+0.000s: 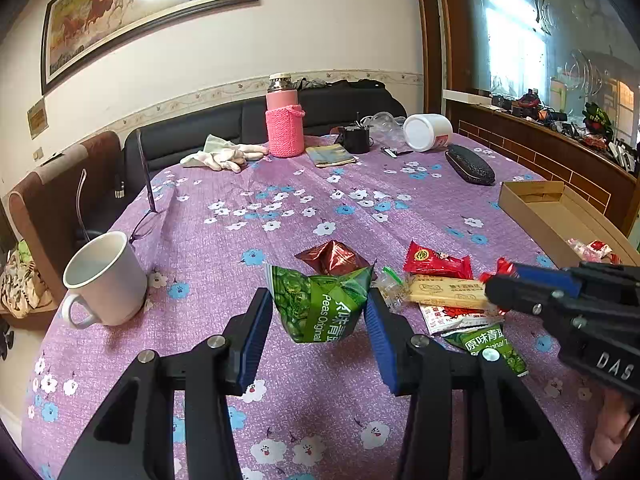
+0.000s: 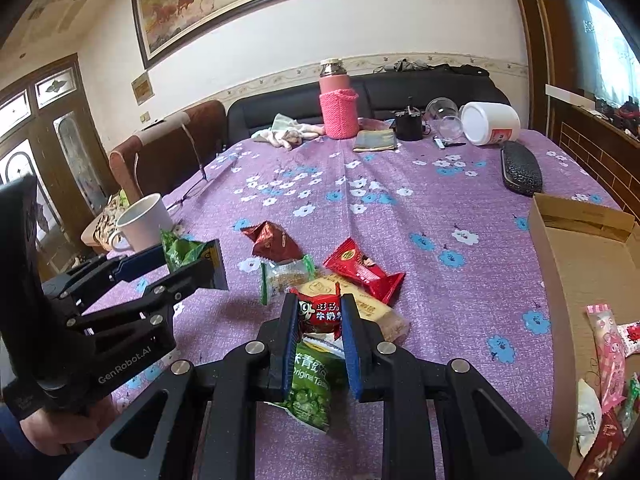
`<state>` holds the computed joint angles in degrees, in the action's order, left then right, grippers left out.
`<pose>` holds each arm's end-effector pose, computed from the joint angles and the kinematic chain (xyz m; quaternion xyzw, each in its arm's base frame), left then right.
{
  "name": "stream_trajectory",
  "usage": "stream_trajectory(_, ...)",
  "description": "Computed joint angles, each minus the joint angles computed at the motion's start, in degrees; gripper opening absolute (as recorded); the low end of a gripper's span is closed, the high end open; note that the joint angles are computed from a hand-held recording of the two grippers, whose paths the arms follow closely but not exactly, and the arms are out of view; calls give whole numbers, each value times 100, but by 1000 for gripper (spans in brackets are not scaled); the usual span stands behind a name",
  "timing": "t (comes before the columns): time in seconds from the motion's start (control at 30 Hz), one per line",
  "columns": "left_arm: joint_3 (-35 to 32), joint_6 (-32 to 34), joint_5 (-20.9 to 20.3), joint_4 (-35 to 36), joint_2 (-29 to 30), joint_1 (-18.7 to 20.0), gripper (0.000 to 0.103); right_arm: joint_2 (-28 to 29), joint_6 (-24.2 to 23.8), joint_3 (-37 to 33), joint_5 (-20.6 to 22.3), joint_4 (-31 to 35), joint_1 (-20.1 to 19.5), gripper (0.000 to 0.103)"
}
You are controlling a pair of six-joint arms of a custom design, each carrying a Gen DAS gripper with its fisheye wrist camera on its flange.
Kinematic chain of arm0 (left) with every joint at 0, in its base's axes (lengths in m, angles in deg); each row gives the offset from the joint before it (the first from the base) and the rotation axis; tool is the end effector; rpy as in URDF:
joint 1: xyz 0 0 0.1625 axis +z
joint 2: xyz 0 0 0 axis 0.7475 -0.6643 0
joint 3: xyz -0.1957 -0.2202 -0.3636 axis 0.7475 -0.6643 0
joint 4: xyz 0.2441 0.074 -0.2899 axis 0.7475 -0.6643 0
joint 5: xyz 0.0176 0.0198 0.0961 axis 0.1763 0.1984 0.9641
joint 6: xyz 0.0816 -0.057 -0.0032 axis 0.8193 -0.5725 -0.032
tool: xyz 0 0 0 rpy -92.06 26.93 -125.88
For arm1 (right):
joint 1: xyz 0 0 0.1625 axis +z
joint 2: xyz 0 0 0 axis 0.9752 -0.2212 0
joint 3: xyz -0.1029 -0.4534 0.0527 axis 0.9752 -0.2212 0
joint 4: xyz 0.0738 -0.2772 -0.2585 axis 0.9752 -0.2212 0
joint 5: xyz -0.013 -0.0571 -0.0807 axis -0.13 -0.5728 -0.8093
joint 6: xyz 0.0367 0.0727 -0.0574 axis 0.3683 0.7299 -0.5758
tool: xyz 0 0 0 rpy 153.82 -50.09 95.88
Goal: Organize snacks
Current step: 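Carry the green pea bag and small red packet into the cardboard tray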
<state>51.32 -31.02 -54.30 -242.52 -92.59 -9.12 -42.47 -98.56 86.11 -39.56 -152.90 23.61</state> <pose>-0.2605 -0.4721 0.0966 0.3856 0.8201 -0.3398 0.2516 0.1677 -0.4178 0.1848 0.1246 -0.8578 0.4295 0.2532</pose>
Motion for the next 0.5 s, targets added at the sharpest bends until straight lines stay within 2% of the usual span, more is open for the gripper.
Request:
stream_trajectory(0.27,27,108,-77,-140,8,-5,46,-250,212,275,-35,-496,-93,22)
stream_trajectory(0.5,77,-6,-851,100,-190,15,46,-749,527,819,16,-1097,-557,22)
